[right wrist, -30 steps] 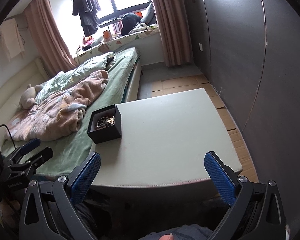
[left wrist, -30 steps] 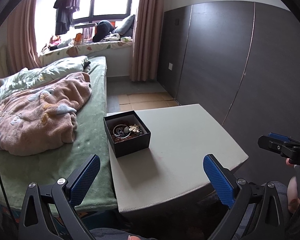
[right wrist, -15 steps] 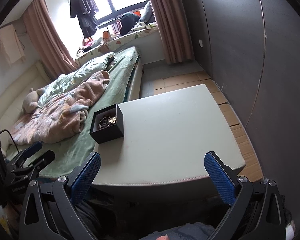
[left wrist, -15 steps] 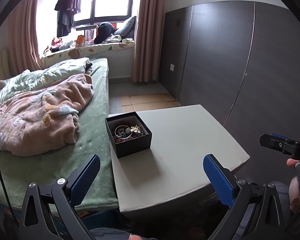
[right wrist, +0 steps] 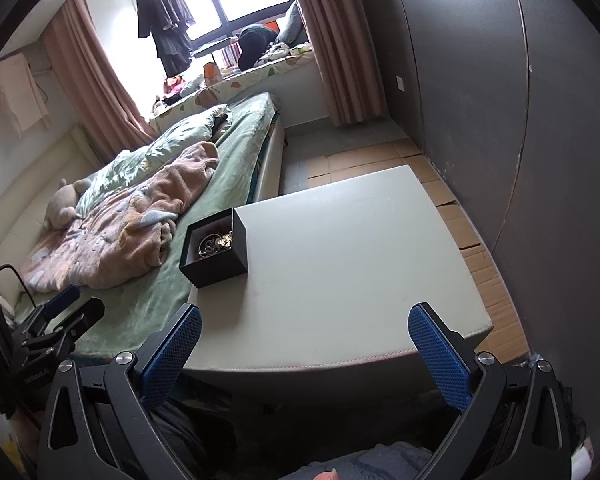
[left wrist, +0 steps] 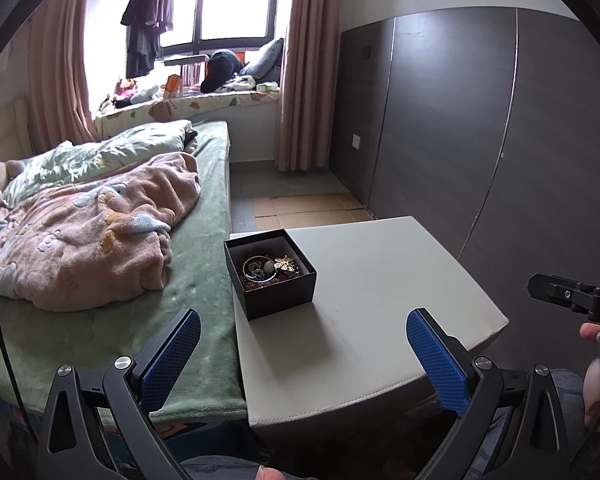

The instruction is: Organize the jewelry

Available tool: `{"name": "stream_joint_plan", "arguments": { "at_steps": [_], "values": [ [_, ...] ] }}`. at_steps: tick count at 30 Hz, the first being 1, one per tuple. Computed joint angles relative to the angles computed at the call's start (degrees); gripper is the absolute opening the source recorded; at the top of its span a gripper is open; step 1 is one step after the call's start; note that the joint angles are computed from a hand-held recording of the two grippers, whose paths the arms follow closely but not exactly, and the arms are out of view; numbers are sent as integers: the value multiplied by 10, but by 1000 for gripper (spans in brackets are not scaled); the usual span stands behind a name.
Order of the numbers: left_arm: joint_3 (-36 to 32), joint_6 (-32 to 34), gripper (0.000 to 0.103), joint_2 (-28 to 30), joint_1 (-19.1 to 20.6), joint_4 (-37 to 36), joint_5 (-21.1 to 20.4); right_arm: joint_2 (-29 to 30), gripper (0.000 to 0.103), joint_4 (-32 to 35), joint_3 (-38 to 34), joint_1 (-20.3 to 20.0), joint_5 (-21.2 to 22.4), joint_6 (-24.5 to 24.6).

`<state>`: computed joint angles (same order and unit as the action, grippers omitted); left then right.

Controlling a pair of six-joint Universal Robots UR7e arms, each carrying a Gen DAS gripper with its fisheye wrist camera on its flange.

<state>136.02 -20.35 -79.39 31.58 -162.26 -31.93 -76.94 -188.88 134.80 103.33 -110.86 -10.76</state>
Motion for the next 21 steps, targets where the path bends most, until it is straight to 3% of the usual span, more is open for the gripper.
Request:
{"name": "stream_joint_plan", "arguments": {
  "at_steps": [12,21],
  "values": [
    [-6,-2,103,9,-6,33,16,-2,103,-2,3,-6,4,3],
    [7,15,103,10,-12,-11,27,-6,103,2,4,-8,5,4]
  ]
}}
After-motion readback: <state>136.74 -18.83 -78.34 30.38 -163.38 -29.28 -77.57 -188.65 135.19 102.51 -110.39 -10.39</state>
